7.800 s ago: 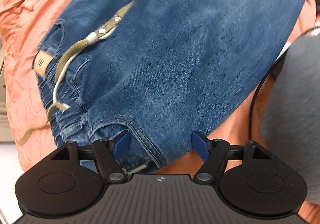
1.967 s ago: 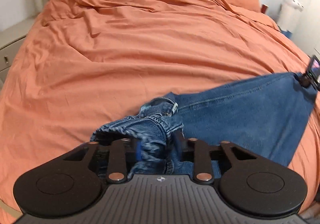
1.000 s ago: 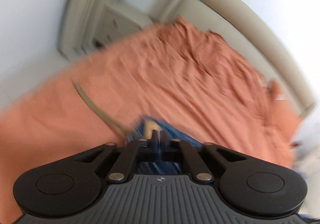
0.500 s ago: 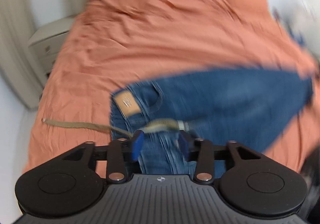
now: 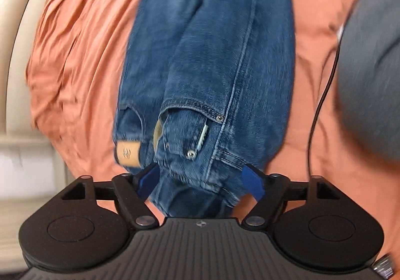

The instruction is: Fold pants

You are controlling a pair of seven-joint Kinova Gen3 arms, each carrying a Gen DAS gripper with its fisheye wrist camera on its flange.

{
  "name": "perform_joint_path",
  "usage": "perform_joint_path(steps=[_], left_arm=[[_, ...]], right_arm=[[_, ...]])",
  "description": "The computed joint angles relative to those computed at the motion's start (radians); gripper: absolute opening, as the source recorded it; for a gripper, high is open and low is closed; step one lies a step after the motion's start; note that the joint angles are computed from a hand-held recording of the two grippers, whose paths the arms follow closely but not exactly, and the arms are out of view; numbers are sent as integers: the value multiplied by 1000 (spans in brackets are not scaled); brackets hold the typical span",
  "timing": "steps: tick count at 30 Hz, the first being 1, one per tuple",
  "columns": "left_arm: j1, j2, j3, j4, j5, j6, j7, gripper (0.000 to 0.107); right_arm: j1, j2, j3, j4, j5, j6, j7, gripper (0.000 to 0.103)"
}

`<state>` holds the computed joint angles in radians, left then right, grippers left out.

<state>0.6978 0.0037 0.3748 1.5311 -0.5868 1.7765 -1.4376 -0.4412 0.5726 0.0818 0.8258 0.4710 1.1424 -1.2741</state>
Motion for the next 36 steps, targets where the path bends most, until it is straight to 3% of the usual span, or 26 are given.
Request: perform_joint_path(steps=[3,6,10,12,14,16,18,22,24,30,33,36], left_arm=[[-29,22,-4,22,24,-9,-76,89],[-139,31,114,62,12,-23,-106,84],[-308,30,297,77,16,-14,-27,37],[-368,26,390,81,4,-1,39,23],[-429,24,480,61,-14,23,120,17],[-514,-46,520,49,8,-6,202,15],[-594,-139,496,16,51,-48,283,15],[-726,-324,319,-87,195,-95,446,15],[-724,-386,255,-71,213,-132,527,15],[-557,-346,219,-78,133,-80,768,15],[-418,-330,153,-79,66,-49,875,16],[-287,-308,47,-81,0,-45,951,16]], right_arm=[[-1,-2,2,-1,-2,12,-5,0],[-2,-8,1,8,0,11,-10,0],[3,-9,-3,14,-3,10,-9,0],[8,-9,-4,15,-6,11,-8,0],[11,-10,-4,24,-5,3,-5,0],[14,-17,-4,40,-2,-8,-1,0],[18,-32,-6,69,3,-28,8,0],[39,-84,-15,144,5,-72,29,0],[52,-111,-16,177,5,-87,22,0],[103,-236,-44,314,-12,-156,44,0],[124,-303,-55,374,-15,-193,28,0],[157,-318,-76,335,-63,-175,53,0]])
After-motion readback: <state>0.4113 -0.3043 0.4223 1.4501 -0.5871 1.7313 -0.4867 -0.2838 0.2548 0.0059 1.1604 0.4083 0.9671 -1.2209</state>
